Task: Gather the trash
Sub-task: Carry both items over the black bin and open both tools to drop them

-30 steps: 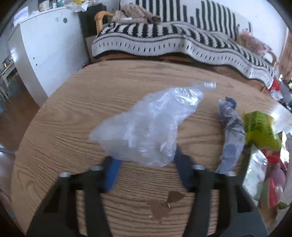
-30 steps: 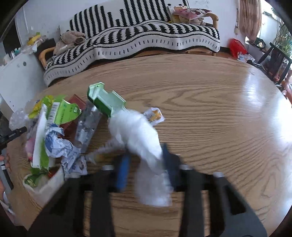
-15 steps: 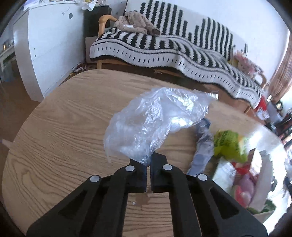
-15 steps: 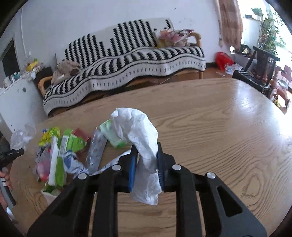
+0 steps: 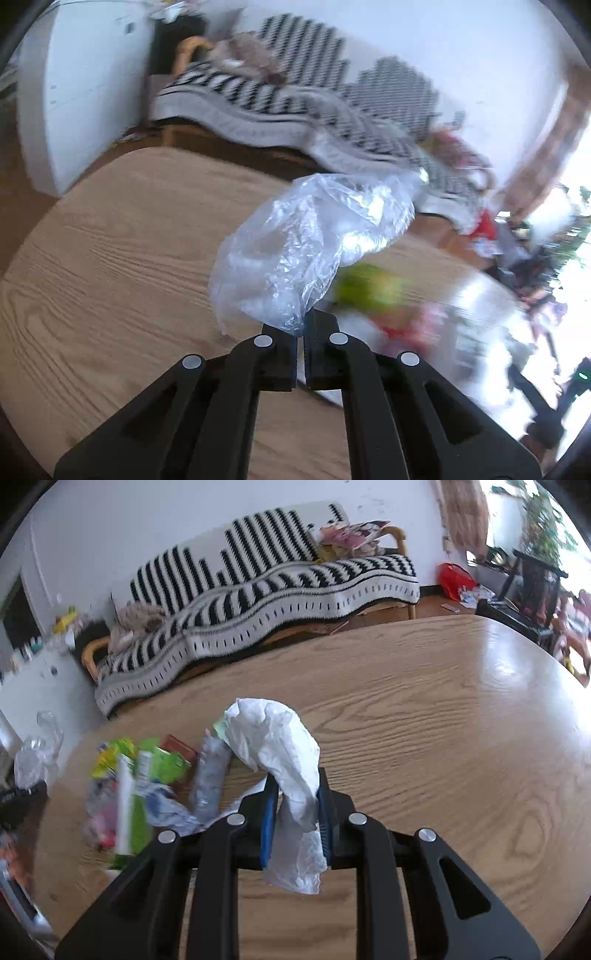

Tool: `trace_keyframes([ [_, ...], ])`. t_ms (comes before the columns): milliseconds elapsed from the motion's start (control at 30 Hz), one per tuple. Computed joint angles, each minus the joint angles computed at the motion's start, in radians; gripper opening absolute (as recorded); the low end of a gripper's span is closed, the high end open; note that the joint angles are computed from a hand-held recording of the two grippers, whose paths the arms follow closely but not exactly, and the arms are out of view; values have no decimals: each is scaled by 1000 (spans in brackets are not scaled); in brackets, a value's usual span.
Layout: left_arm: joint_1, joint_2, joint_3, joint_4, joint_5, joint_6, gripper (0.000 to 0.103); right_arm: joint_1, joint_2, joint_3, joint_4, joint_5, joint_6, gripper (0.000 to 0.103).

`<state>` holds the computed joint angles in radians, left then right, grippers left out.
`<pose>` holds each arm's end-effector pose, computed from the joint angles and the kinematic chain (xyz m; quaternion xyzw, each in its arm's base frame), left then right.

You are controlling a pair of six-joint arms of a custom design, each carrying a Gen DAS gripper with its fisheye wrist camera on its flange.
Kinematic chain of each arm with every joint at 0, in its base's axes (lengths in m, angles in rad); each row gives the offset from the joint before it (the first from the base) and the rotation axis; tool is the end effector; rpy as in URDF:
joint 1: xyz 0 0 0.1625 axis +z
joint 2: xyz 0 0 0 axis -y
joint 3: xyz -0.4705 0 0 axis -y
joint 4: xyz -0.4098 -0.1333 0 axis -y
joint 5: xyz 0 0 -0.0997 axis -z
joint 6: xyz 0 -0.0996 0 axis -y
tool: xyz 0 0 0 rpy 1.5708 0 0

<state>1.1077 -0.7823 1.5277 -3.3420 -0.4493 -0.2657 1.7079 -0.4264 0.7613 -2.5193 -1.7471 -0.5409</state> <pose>-0.1237 -0.7469 0.2790 -0.1870 0.7600 -0.5534 0.2849 0.2450 -0.9286 0.1996 0.2907 -0.9044 0.2779 0.1425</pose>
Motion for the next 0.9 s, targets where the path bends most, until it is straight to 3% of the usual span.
trace_keyframes([
  [67, -72, 42, 0, -26, 11, 60, 1, -10, -85, 110, -52, 53, 12, 20],
  [167, -148, 100, -14, 56, -43, 61, 1, -38, -246, 293, -117, 108, -10, 20],
  [300, -223, 230, -143, 238, -176, 52, 1, -86, -429, 468, -198, 153, -46, 20],
  [433, -248, 383, -328, 460, -325, 9, 1, -155, -555, 559, -217, 140, -56, 20],
  [533, -240, 471, -425, 635, -434, -47, 1, -224, -589, 590, -171, 66, -15, 20],
  [733, -213, 687, -712, 1013, -500, -150, 1, -348, -548, 574, -15, -75, 120, 20],
  [900, -197, 740, -823, 1138, -533, -201, 1, -381, -519, 548, 64, -91, 154, 20],
])
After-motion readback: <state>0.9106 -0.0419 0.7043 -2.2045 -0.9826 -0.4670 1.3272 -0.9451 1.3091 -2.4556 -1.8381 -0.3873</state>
